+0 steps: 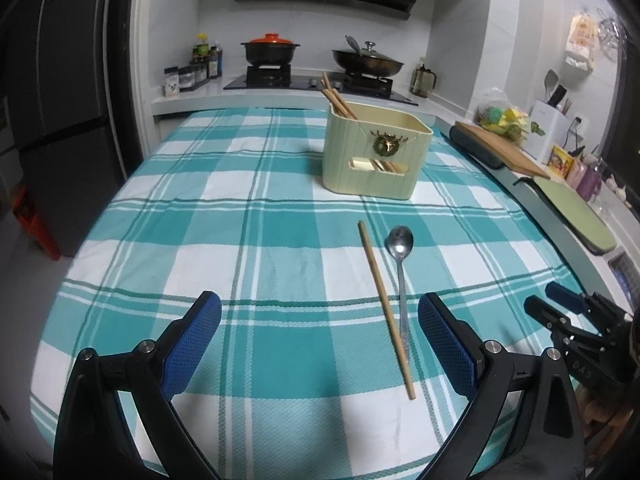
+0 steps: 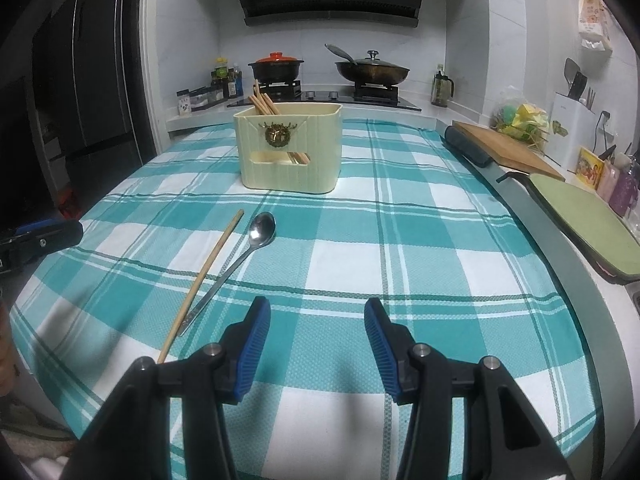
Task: Organize utensils
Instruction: 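Lower the right tool onto the steel spoon handle while the left tool approaches the chopstick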
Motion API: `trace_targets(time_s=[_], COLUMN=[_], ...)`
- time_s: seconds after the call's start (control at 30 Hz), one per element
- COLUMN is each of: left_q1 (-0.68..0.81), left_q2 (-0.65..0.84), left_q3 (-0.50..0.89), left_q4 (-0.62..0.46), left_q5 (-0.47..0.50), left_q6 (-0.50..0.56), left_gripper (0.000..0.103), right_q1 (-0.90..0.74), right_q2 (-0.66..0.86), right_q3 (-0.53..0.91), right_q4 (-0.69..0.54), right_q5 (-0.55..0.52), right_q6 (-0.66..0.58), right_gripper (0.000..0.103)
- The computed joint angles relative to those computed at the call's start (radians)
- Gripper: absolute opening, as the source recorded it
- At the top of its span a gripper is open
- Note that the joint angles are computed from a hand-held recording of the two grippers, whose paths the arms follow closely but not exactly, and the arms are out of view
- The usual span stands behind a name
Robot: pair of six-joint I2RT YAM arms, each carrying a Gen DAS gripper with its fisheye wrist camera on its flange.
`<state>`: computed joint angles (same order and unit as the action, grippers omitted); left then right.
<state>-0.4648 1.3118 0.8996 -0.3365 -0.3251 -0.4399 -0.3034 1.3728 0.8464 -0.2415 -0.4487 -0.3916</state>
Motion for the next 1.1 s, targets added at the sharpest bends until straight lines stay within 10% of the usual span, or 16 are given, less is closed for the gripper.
trace_targets(time_s=[0.33, 0.8, 1.1], left_q1=[0.018, 0.038, 0.029], left_q2=[-0.016, -0.071, -0.026], left_q3=[-0.026, -0.063, -0.058], left_q4=[0.006, -0.01, -0.005], left_q5=[-0.003, -0.024, -0.009], left_q6=[-0.005, -0.013, -0.011], left_gripper=[0.099, 0.099, 0.099], right_q1=[0.091, 0.339, 0.342], right_q2=[0.094, 0.495, 0.459], right_q3=[0.087, 0.424, 0.348], right_q4=[-0.076, -0.186, -0.102], right_q5=[0.018, 0.107, 0.234], right_q6=[0.005, 0.152, 0.119], right_gripper=[0.049, 0.02, 0.006])
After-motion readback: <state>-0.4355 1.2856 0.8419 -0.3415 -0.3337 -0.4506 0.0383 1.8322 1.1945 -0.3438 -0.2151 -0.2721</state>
